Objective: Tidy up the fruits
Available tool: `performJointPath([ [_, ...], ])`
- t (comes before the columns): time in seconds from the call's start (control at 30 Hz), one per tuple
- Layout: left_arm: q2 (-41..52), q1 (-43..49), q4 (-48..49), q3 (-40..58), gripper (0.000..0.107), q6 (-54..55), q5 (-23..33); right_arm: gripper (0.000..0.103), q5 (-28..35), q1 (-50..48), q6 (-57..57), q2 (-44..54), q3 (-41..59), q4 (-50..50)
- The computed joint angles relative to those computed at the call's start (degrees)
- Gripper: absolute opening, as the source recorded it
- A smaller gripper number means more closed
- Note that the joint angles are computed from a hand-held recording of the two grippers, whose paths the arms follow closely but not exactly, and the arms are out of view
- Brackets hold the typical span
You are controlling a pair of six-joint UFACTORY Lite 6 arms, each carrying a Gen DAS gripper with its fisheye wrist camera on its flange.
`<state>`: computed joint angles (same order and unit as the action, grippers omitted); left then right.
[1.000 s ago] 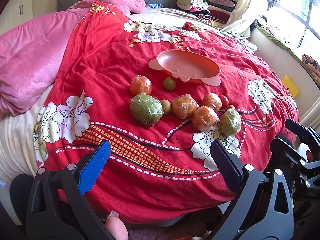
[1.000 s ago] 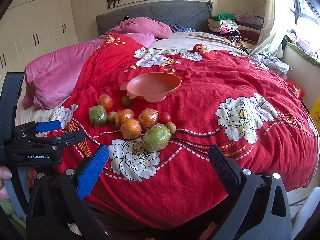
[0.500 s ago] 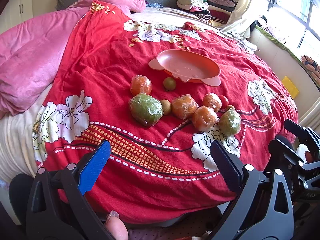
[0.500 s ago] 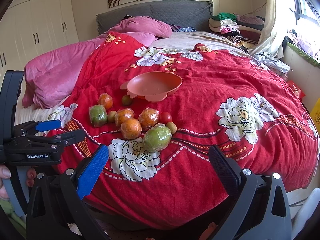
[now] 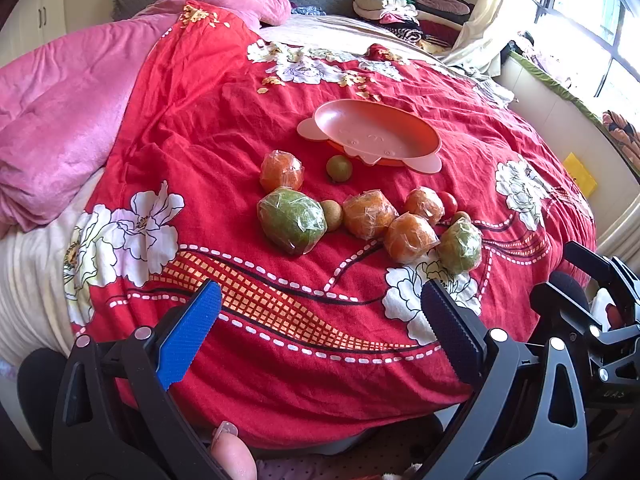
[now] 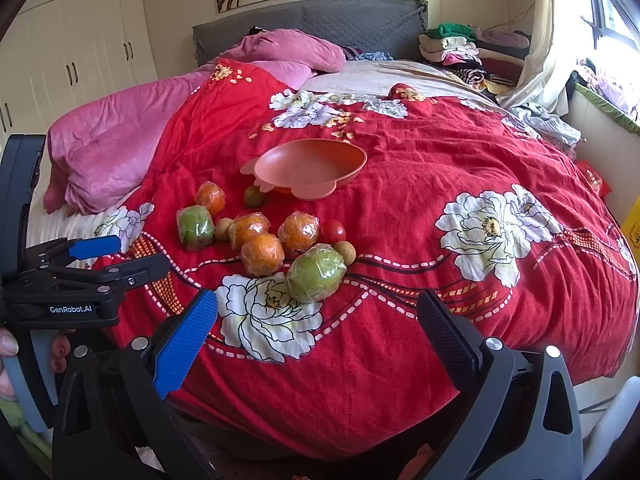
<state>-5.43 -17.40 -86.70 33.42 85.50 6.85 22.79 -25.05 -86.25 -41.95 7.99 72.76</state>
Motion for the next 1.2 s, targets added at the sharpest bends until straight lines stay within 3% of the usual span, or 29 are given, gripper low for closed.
performJointPath([
  [0.33, 1.3, 0.6, 1.2, 0.8, 0.094, -1.2, 0.5, 0.099, -0.3, 0.4, -4.0, 2.5, 0.3, 3.4],
  [0.43, 2.7, 1.7, -4.5, 1.5, 0.094, 5.8, 1.6, 0.099, -1.1, 1.5, -6.5, 5.6, 1.2, 6.2],
  [0.67, 9.8, 4.9, -3.1, 7.2, 0.094, 6.2, 3.9, 0.099, -1.6, 3.2, -21.0, 20.6, 6.7, 19.3],
  [0.87, 17.9, 5.6, 2.9, 13.7, 0.094, 1.7, 3.5, 0.098, 0.7, 2.2, -28.2, 33.1, 12.2, 24.7],
  [0.93, 19.6, 5.5, 2.5, 15.4, 0.094, 2.5, 3.2, 0.092, 1.4, 2.1, -28.4, 36.5, 14.0, 24.7],
  [0.97, 20.6, 5.5, 2.3, 16.3, 0.092, 2.8, 3.1, 0.085, 1.5, 2.0, -27.9, 37.0, 14.4, 24.1],
  [1.0, 21.5, 5.6, 2.6, 17.2, 0.089, 2.8, 3.5, 0.07, 2.5, 1.8, -27.6, 38.3, 15.2, 23.2],
  [1.03, 22.4, 5.7, 3.4, 18.1, 0.087, 1.9, 3.9, 0.066, 2.5, 1.8, -27.4, 39.2, 15.6, 23.1],
  [1.2, 26.5, 6.6, 7.1, 22.1, 0.072, -1.2, 5.6, 0.058, 3.4, 1.1, -27.7, 41.2, 17.0, 23.0],
])
